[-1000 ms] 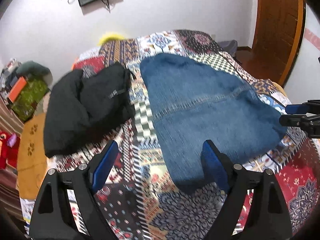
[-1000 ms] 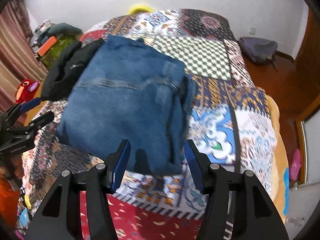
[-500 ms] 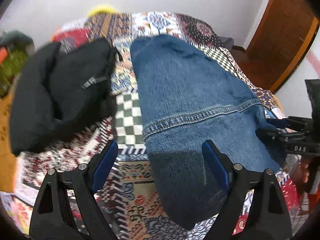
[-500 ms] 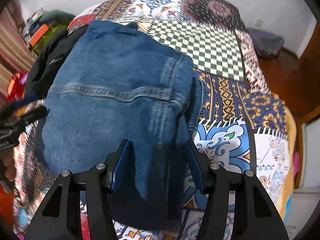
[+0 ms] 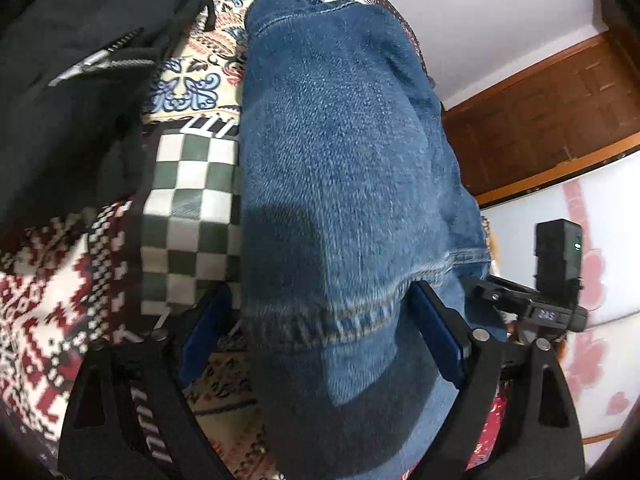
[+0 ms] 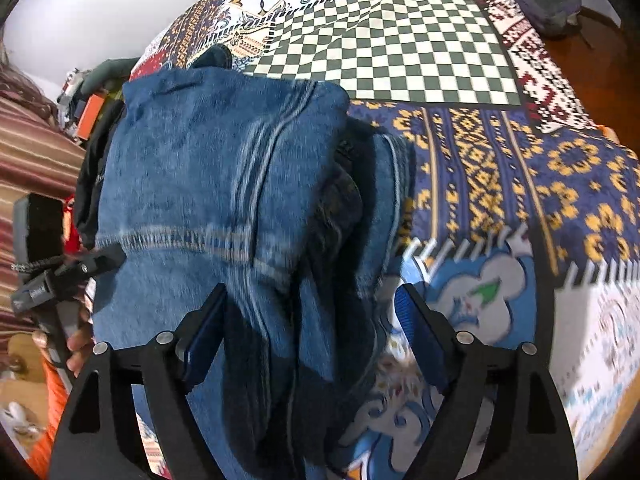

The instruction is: Fold large clothes

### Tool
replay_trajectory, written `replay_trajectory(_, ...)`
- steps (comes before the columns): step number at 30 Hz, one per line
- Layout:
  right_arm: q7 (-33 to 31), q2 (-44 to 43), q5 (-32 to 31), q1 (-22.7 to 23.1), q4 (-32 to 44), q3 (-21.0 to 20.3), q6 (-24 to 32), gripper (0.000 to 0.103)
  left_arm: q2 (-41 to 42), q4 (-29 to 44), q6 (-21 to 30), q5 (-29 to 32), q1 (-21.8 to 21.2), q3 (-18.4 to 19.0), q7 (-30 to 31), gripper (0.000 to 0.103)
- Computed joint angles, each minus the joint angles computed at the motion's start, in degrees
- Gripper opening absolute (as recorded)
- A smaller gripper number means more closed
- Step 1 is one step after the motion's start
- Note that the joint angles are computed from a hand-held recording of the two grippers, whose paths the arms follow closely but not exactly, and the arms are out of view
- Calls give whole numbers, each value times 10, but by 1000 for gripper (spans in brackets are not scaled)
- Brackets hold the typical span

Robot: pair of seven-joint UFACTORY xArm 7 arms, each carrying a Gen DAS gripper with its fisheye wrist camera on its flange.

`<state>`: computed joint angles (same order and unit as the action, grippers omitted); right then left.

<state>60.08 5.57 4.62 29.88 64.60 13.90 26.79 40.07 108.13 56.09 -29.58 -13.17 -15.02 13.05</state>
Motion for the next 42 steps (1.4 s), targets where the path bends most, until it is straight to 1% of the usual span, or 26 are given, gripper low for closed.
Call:
replay_trajectory(5,-66,33,77,-18,18,6,-28,81,26,41,15,5,-8,0,-16,94)
replay_trajectory(6,-76,38,88,-20,20,8,-33,82,29,46,16,3,-8,-2,-19,94)
replay_trajectory(7,-89,41,103,-23,18,11,-43,86,34,52,18,-2,-8,-5,-21,94)
replay_trajectory(8,-98,40,117,-24,13,14,-52,87,42,64,24,-4,-7,-7,-24,94)
replay_trajectory(10,-110,40,137,-25,4,18,-73,87,57,84,39,-14,-3,-16,-21,94)
replay_trajectory(11,-106,35,132,-21,-1,15,-79,85,65,94,50,-19,-3,-20,-18,94)
replay_trajectory(13,-96,26,124,-15,-11,12,-87,81,61,91,49,-13,-10,-16,-13,94)
replay_trajectory(14,-92,24,120,-13,-13,11,-90,75,57,83,44,-1,-9,-22,-12,94)
replay_trajectory(15,-82,20,111,-10,-16,9,-91,70,36,51,35,-12,-16,-9,-1,92)
replay_trajectory(16,-77,17,107,-8,-17,9,-94,67,30,43,28,-4,-18,-10,-3,89)
replay_trajectory(17,-67,12,101,-6,-20,8,-95,60,27,40,22,3,-24,-5,-6,83)
replay_trajectory(18,-62,10,98,-5,-20,7,-96,56,20,32,15,6,-26,-2,-10,76)
replay_trajectory(19,-50,6,89,-2,-21,5,-96,50,9,18,8,3,-23,-3,-9,72)
replay_trajectory(21,-30,6,72,1,-13,2,-93,37,-10,-6,-5,-5,-18,-7,-6,59)
replay_trajectory(23,-10,3,44,5,0,-1,-80,33,-27,-22,-15,-8,-19,-9,-1,52)
replay_trajectory(24,8,4,19,9,12,-5,-68,31,-41,-34,-25,-5,-22,-8,3,49)
replay_trajectory(26,32,-2,-20,15,31,-7,-39,30,-60,-49,-36,3,-30,-5,6,47)
replay_trajectory(28,53,-6,-50,18,46,-6,-20,29,-92,-77,-50,0,-28,-7,16,46)
replay_trajectory(31,74,-13,-78,22,70,-3,-3,29,-138,-107,-61,-26,-14,-10,36,46)
replay_trajectory(33,91,-14,-111,26,93,-1,11,29,-165,-122,-65,-49,-3,-10,55,46)
replay_trajectory(35,107,1,-155,35,145,0,43,29,-191,-131,-63,-68,6,-5,70,46)
replay_trajectory(39,112,66,-223,68,288,-8,106,29,-232,-134,-50,-102,29,12,108,46)
replay_trajectory(42,96,136,-257,106,417,-25,154,29,-235,-99,-31,-125,50,30,126,46)
